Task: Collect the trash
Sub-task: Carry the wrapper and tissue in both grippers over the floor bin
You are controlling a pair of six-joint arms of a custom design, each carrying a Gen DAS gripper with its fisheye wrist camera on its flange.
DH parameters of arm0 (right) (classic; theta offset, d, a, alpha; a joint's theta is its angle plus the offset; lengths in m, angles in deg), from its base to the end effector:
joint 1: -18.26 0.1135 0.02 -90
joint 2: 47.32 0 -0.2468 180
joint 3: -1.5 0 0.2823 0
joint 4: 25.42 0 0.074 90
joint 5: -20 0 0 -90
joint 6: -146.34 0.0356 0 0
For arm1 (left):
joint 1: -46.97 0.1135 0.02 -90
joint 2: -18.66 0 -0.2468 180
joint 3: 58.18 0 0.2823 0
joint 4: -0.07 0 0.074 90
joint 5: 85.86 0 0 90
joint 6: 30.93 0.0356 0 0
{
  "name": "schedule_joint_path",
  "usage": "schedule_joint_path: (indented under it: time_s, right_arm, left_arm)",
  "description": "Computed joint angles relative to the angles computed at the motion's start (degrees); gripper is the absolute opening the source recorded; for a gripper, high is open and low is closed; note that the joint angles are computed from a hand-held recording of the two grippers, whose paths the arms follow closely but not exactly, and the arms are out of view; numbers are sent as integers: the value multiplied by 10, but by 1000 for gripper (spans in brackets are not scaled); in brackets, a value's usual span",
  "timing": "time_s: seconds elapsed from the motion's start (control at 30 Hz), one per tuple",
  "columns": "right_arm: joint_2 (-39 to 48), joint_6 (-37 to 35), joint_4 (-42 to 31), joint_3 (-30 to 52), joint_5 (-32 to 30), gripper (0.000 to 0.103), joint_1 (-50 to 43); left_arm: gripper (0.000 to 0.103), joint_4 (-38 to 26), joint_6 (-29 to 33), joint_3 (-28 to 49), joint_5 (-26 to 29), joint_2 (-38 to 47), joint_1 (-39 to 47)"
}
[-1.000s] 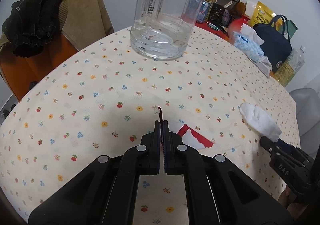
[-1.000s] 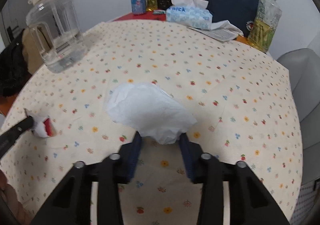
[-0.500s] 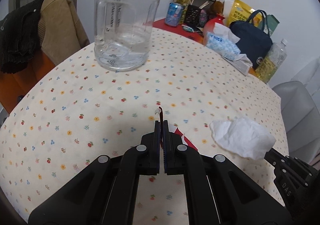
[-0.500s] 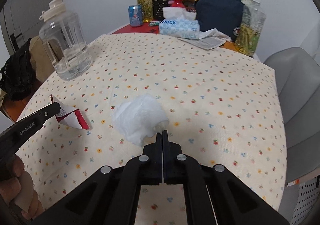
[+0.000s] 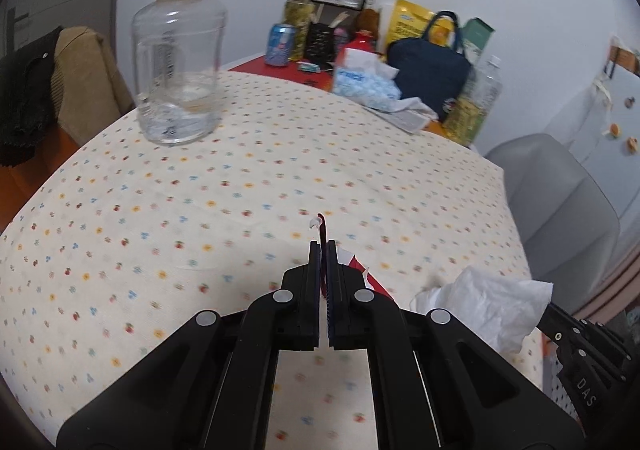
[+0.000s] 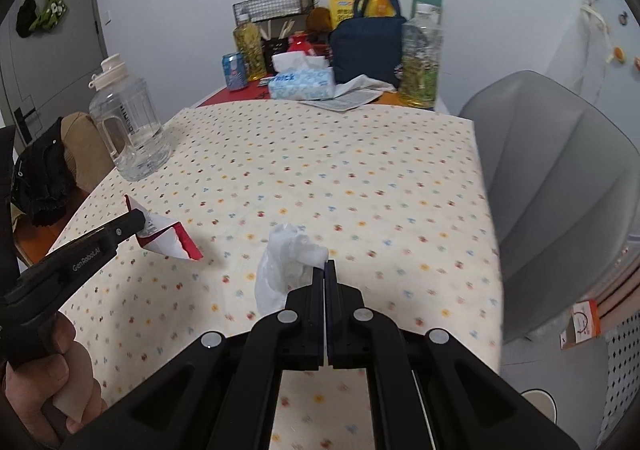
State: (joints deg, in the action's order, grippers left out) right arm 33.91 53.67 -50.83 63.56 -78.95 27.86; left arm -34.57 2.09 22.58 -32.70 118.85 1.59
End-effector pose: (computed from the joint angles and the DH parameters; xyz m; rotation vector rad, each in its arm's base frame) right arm 0.3213 0.0600 0.1881 -0.3275 2.3269 0.2429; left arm 0.2891 -0.2626 0.1795 -0.4721 2.2283 -0.0993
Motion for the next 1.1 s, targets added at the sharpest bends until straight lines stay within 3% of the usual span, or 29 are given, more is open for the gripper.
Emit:
schedule_joint_path:
  time_s: [0.4,0.7,0.93,1.03,1.1]
  right_arm:
    - [-173,-51,-52,-96,-83,2,-165]
    - [-215,-88,-81,-112,-153,2,-297]
    - [-189,-118,-87,-96,-207,2,-426]
    - [-162,-132,-85,-83,-227,2,-485]
    - [-138,-142,-83,-71,-239,2,-523]
  left_arm:
    - [3,-37,30,147,-34,86,-94]
    - [3,-69,73,295,-27,184,-136]
    - [3,-122,115,476,-5,304,-158]
    - [3,-158,129,581,10,372,-164]
    - [3,-201,140,690,21,439,-170]
